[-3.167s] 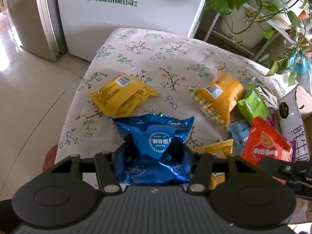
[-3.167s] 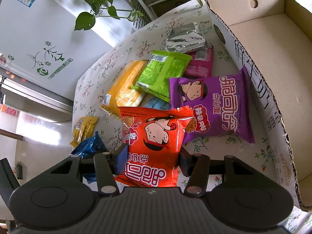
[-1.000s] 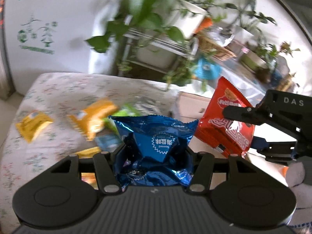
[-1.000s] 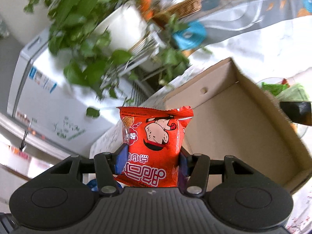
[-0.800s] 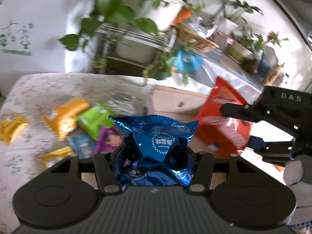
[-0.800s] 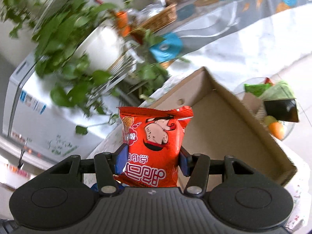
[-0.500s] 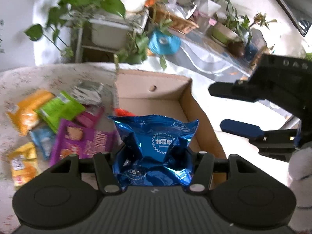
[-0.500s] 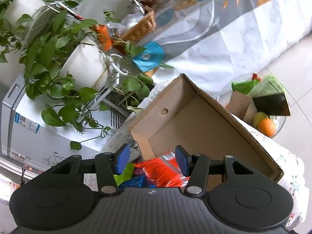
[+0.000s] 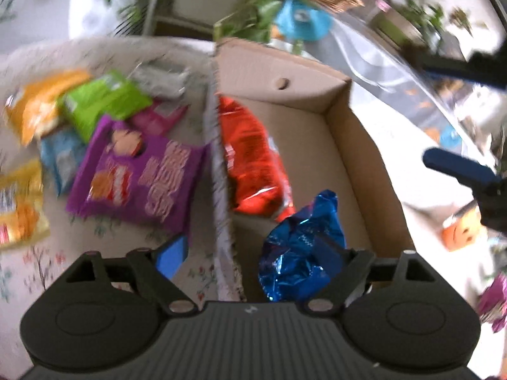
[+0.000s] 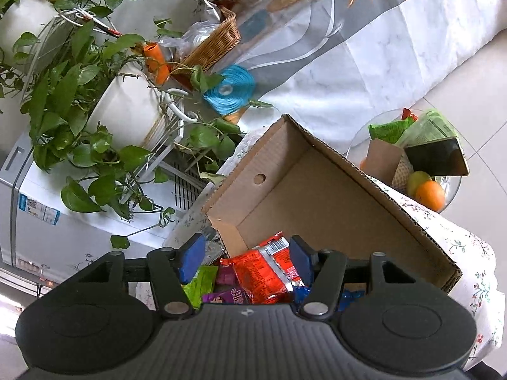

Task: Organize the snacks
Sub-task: 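Carry the blue bag and red bag into the cardboard box and release both, then withdraw both grippers from the box back over the remaining snacks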

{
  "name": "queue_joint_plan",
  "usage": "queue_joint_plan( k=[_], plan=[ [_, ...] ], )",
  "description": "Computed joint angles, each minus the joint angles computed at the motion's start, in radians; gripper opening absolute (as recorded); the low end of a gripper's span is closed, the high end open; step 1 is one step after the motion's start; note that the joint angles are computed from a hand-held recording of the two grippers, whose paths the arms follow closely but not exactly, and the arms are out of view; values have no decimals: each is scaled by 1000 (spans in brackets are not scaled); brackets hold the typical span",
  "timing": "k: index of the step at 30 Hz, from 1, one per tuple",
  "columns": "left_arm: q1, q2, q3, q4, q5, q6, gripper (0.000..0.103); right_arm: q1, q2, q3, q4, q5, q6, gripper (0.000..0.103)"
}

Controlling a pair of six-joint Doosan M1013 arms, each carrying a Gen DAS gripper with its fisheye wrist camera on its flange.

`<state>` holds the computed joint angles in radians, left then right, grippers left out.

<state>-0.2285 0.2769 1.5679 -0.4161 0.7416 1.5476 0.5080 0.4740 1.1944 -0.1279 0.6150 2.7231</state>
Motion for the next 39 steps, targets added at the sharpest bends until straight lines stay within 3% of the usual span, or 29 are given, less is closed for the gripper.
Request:
queue_joint_plan(
  k=[4, 7, 13, 24, 30, 34, 39],
  plan=[
    [-1, -17, 24, 108, -16, -133, 88, 1, 3, -4, 1, 8, -5, 66],
    [11, -27, 45, 72, -26, -141, 88, 2, 5, -8, 7, 10, -21, 68],
    [-2, -54, 75, 111, -53, -146, 88, 6, 18, -26, 49, 22, -109, 72],
    [69, -79, 67, -45, -25, 89, 92, 10, 47, -57, 282, -14, -448, 73],
    [126, -73, 54, 16, 16, 125, 92, 10, 77, -89, 457, 12, -604, 73],
    [155, -63, 40, 78, 43, 139, 92, 19, 114, -138, 493, 69, -613, 73],
    [190, -48, 24, 106, 48, 132, 92, 42, 170, -226, 381, 150, -531, 81]
  ],
)
